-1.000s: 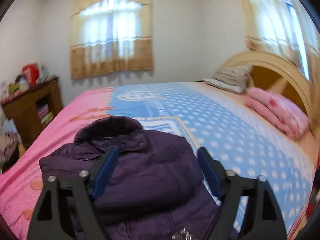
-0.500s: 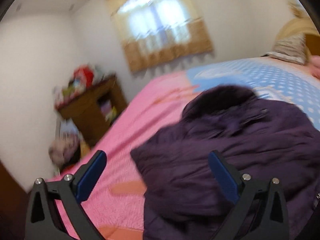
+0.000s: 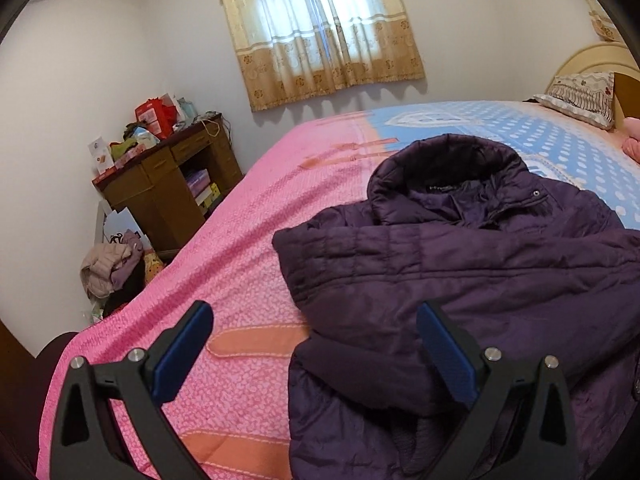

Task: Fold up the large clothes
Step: 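Fold the held sleeve across the jacket body with the left gripper, then release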

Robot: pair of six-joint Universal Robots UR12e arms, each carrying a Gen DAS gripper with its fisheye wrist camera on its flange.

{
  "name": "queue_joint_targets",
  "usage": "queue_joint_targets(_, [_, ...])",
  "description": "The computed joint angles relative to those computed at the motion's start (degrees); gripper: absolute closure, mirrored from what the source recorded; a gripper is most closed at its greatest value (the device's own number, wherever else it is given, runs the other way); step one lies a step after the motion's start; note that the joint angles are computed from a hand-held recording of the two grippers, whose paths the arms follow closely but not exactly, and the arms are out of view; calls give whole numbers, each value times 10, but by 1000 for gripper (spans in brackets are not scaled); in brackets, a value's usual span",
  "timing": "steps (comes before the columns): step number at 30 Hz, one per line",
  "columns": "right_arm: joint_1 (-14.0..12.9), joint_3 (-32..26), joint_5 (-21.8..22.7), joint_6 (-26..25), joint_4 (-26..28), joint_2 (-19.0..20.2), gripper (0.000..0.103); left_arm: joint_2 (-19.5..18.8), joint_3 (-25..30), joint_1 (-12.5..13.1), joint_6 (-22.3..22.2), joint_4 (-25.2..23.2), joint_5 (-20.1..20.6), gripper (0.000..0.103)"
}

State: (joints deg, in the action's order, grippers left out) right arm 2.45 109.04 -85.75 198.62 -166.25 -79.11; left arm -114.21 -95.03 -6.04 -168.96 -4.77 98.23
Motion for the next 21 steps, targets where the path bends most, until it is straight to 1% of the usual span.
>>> queue_joint_targets(1, [10, -2, -47, -15, 13, -1, 84, -1, 1, -2, 2, -1, 4, 0])
queue_joint_targets(2, [16, -7, -71, -29, 25, -1, 80, -3, 2, -3, 2, -3, 6, 0])
queue_joint_targets(3, [24, -11, -100, -34, 35, -2, 55, -3, 3, -3, 2, -6, 2, 0])
queue_joint_targets(4, [34, -14, -133, -32, 28, -4, 38, -2, 3, -3, -1, -8, -3, 0])
queue_joint_targets(5, [39, -10, -144, -30, -2, -7, 20, -1, 3, -4, -3, -6, -5, 0])
queue_joint_targets(6, [41, -8, -147, -34, -25, -10, 20, -1, 4, -4, -5, -3, -8, 0])
queue_joint_targets(7, [50, -16, -163, -42, -32, -8, 20, -1, 5, -5, -9, 3, -13, 0])
queue_joint_targets(8, [54, -24, -164, -46, -35, -4, 20, -2, 8, -6, -15, 8, -16, 0])
queue_joint_targets(9, [57, -33, -154, -44, -41, 4, 20, -4, 12, -8, -19, 11, -17, 0])
queue_joint_targets(10, [60, -47, -146, -37, -36, 16, 20, -7, 19, -11, -23, 8, -18, 0])
queue_joint_targets(12, [63, -71, -138, -21, -10, 39, 20, -16, 33, -16, -32, -5, -26, 0])
queue_joint_targets(13, [62, -85, -125, -9, 12, 53, 20, -22, 42, -19, -41, -17, -29, 0])
queue_joint_targets(14, [64, -94, -124, -4, 30, 62, 20, -29, 52, -21, -46, -37, -32, 0])
queue_joint_targets(15, [67, -101, -136, -7, 43, 73, 20, -36, 60, -24, -48, -54, -26, 0])
queue_joint_targets(17, [70, -104, -150, -17, 46, 83, 20, -51, 73, -28, -47, -86, -2, 0])
queue_joint_targets(18, [71, -102, -148, -18, 42, 85, 20, -57, 77, -29, -44, -101, 6, 0])
queue_joint_targets(19, [70, -97, -145, -22, 34, 86, 20, -62, 80, -27, -44, -123, 5, 0])
queue_joint_targets(21, [70, -95, -147, -31, 34, 89, 20, -64, 79, -20, -42, -146, -25, 0])
